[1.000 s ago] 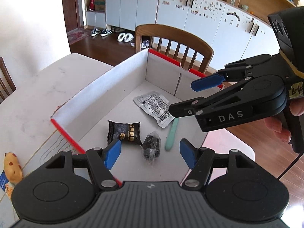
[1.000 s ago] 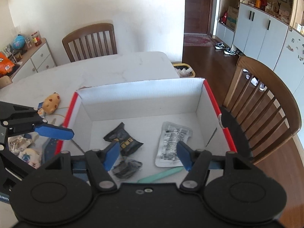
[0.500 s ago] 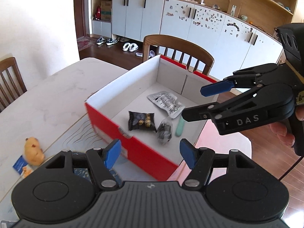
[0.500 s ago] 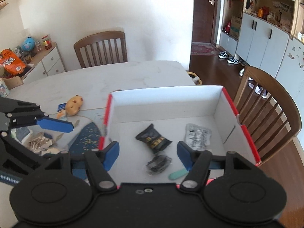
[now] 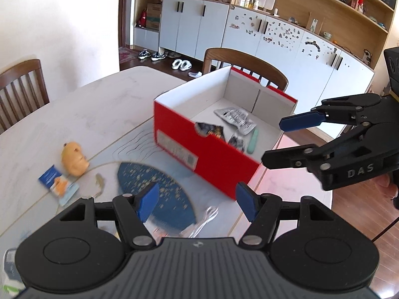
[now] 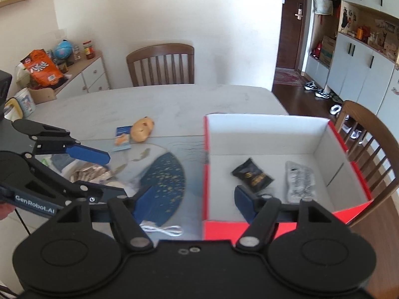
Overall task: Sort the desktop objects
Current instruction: 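Withdraw both grippers from the box back over the table, then grasp the blueberry-print bread bag with the left gripper while the right gripper grasps the white USB cable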
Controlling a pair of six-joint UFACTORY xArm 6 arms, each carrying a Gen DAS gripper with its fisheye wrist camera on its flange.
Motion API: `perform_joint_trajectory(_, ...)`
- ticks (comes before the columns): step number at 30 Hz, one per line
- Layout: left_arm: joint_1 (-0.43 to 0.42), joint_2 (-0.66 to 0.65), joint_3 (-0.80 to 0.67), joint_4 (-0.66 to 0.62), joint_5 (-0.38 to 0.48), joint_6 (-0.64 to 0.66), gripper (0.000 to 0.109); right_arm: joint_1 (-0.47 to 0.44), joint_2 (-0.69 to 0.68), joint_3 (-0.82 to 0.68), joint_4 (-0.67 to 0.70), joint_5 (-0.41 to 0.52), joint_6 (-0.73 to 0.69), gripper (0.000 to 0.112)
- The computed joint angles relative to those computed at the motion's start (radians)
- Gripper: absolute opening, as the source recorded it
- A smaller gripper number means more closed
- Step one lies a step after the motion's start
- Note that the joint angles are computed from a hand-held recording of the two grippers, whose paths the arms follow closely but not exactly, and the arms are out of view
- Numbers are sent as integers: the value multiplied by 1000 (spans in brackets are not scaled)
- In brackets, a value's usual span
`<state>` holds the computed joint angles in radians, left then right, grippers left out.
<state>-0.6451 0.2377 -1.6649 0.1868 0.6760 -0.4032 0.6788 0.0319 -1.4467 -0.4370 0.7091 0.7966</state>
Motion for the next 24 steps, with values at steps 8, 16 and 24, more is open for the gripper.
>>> perform_joint_trajectory(8, 18, -144, 237, 36, -82, -24, 77, 55, 44, -26, -40, -19, 35, 78)
perform_joint_trajectory(16, 42, -205, 360, 43, -126, 6, 87, 87, 81, -33, -114, -32, 126, 88)
perform_joint_trajectory(24, 71, -211, 422, -49, -197, 134, 99, 106, 126, -29, -163, -41, 207, 91)
